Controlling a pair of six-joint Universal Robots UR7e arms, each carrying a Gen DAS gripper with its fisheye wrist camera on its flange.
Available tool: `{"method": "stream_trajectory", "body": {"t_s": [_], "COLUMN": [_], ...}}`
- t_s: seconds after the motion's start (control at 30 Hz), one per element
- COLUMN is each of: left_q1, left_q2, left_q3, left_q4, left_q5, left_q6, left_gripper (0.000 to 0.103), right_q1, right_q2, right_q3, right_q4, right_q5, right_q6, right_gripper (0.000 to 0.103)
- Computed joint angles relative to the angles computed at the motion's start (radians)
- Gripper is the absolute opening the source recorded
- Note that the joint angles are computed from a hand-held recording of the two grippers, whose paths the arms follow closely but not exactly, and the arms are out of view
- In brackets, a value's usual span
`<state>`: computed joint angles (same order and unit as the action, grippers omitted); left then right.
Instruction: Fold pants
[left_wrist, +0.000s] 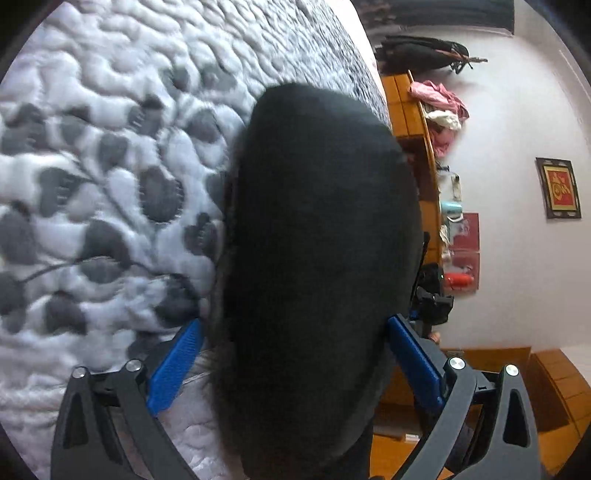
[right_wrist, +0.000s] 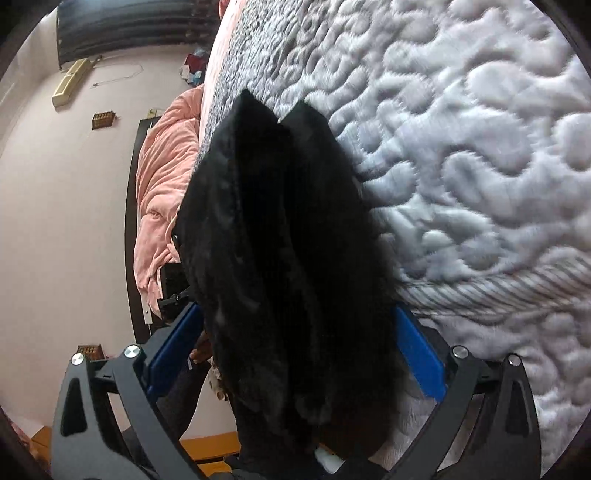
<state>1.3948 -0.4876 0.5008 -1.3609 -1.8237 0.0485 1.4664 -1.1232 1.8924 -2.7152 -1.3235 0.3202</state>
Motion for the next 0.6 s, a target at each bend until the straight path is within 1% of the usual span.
{"method": "stream_trajectory", "body": {"t_s": [0.07, 0.2, 0.23, 0.27, 0.3, 0.33, 0.37, 0.4, 0.43, 0.47, 0.5, 0.53, 0.6], "left_q1": [0.002, -0.009, -0.018, -0.030, -0.035, -0.037, -0.042, -0.049, -0.053, -0.057, -0.060, -0.064, -0.068], "left_q2": [0.008, -0.004, -0.025, -0.038, -0.045, -0.056, -0.070, -0.090, -0.102, -0.107, -0.112, -0.114, -0.111], "left_q3": [0.002, 0.052, 0.094, 0.126, 0.147, 0.169, 0.194, 0.226, 0.242, 0.241, 0.238, 0.227, 0.196], "left_q4": [-0.005, -0.015, -0.042, -0.064, -0.086, -0.113, -0.145, -0.183, -0.202, -0.214, -0.222, -0.227, -0.230], "left_q5": [-0.028, -0.077, -0.056, -0.009, 0.013, 0.026, 0.044, 0.061, 0.066, 0.067, 0.070, 0.079, 0.095], "left_q6": [0.002, 0.012, 0.018, 0.012, -0.006, -0.027, -0.042, -0.043, -0.041, -0.047, -0.052, -0.054, -0.062], "left_gripper": [0.099, 0.099, 0.098, 0.096, 0.089, 0.081, 0.076, 0.068, 0.060, 0.057, 0.053, 0.051, 0.051], "right_q1": [0.003, 0.020, 0.028, 0.038, 0.051, 0.073, 0.088, 0.102, 0.111, 0.127, 0.141, 0.158, 0.187], "right_q2": [0.014, 0.040, 0.048, 0.054, 0.059, 0.065, 0.069, 0.070, 0.070, 0.071, 0.076, 0.087, 0.121], "right_q3": [-0.015, -0.044, -0.052, -0.058, -0.061, -0.070, -0.078, -0.083, -0.087, -0.100, -0.118, -0.148, -0.216], "right_q4": [0.012, 0.030, 0.028, 0.028, 0.021, 0.021, 0.021, 0.015, 0.010, 0.009, 0.013, 0.026, 0.063], "right_q5": [0.005, 0.010, 0.002, -0.017, -0.044, -0.084, -0.110, -0.122, -0.127, -0.137, -0.142, -0.148, -0.164], "right_q6": [-0.008, -0.019, -0.020, -0.020, -0.020, -0.026, -0.032, -0.036, -0.036, -0.040, -0.047, -0.054, -0.069], "right_gripper": [0.101, 0.101, 0.101, 0.100, 0.099, 0.092, 0.082, 0.077, 0.069, 0.061, 0.059, 0.057, 0.057]}}
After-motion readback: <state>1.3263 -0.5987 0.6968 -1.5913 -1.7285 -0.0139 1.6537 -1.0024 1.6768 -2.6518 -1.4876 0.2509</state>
